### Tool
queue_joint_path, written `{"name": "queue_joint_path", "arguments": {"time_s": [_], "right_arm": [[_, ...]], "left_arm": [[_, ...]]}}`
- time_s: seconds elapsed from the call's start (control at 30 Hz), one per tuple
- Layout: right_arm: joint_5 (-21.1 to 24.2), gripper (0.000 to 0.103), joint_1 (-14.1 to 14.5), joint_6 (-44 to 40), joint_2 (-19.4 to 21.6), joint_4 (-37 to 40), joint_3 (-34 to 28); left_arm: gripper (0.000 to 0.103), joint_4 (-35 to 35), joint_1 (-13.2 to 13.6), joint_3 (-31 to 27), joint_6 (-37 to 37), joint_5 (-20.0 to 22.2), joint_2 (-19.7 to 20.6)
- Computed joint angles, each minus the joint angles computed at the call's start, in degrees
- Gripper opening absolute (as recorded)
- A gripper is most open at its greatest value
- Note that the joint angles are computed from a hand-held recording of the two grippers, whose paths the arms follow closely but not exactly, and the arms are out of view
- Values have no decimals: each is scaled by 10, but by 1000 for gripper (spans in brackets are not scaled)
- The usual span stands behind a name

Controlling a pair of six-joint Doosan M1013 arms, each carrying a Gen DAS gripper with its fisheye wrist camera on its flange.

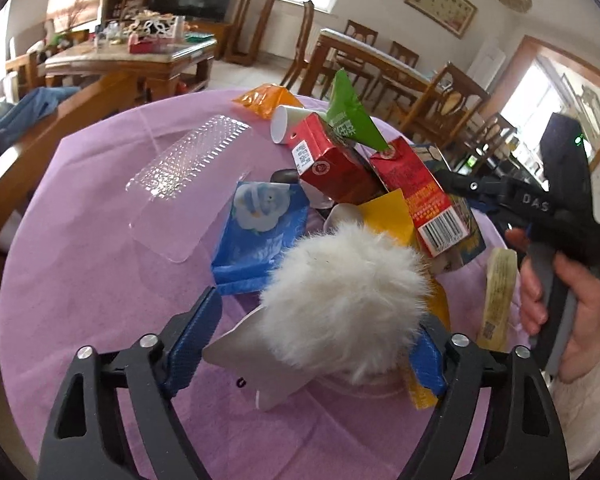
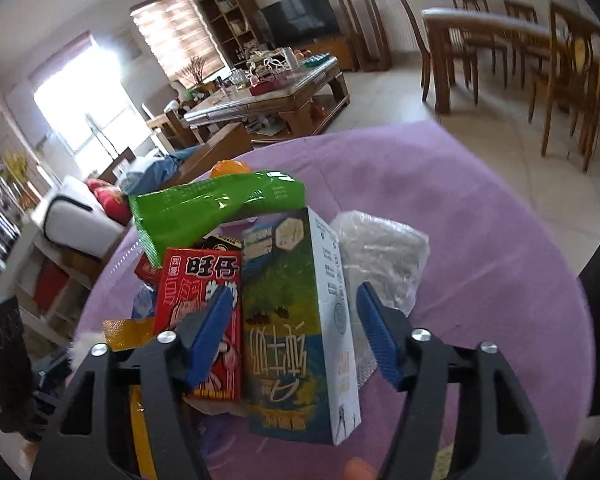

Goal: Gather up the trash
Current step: 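Grasp the green-and-white milk carton with the right tool while the left tool grasps the white fluffy item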

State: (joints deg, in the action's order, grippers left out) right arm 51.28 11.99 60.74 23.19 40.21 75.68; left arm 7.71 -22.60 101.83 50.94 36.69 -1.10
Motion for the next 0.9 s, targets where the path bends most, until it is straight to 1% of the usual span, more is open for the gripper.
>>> {"name": "queue_joint_path", "arguments": {"time_s": [0.07,0.1,0.13,0.2,0.27,0.33,0.37,0.4,0.47,0.5,0.53,0.6,0.67,0.7,0.77,0.8,0.83,0.87,0.9], "right_arm": [[15,60,-4,2,4,22,0],[26,60,-7,6,8,26,-5],[33,60,-8,9,12,25,-9],[35,60,-6,10,15,13,-11],[28,59,-1,5,11,0,-10],[22,59,-5,-11,4,9,-2],[13,59,-9,-23,-4,29,10],[10,59,-15,-36,-9,54,18],[6,59,-28,-70,-21,114,37],[5,59,-36,-89,-27,145,46],[5,59,-43,-107,-32,171,54],[8,59,-58,-135,-40,214,65],[13,59,-76,-154,-45,247,73],[18,59,-87,-162,-49,266,78],[15,59,-99,-171,-53,277,83],[14,59,-110,-181,-57,284,89],[15,59,-116,-185,-59,285,91],[15,59,-122,-189,-62,285,94],[14,59,-127,-195,-65,285,98]], "left_arm": [[75,18,-4,3,-20,-2,-5],[72,17,0,0,-18,-3,-1],[71,15,1,0,-19,-4,-1],[70,23,-1,-1,-37,-6,-3],[65,32,-3,-2,-50,-8,-4],[51,39,-2,-4,-55,-9,-8],[48,46,-5,-3,-63,-12,-10],[41,55,-8,-2,-75,-14,-15],[33,71,-7,-1,-91,-15,-21],[16,85,-11,-2,-105,-14,-24],[10,88,-13,-4,-106,-14,-27],[10,102,-20,-12,-114,-7,-28],[10,142,-33,-27,-136,21,-21],[10,147,-35,-32,-137,31,-16],[10,128,-34,-43,-121,48,-5],[10,106,-29,-47,-92,55,0],[10,99,-26,-51,-77,61,4],[11,114,-31,-53,-85,69,6],[17,137,-37,-53,-100,77,6]]}}
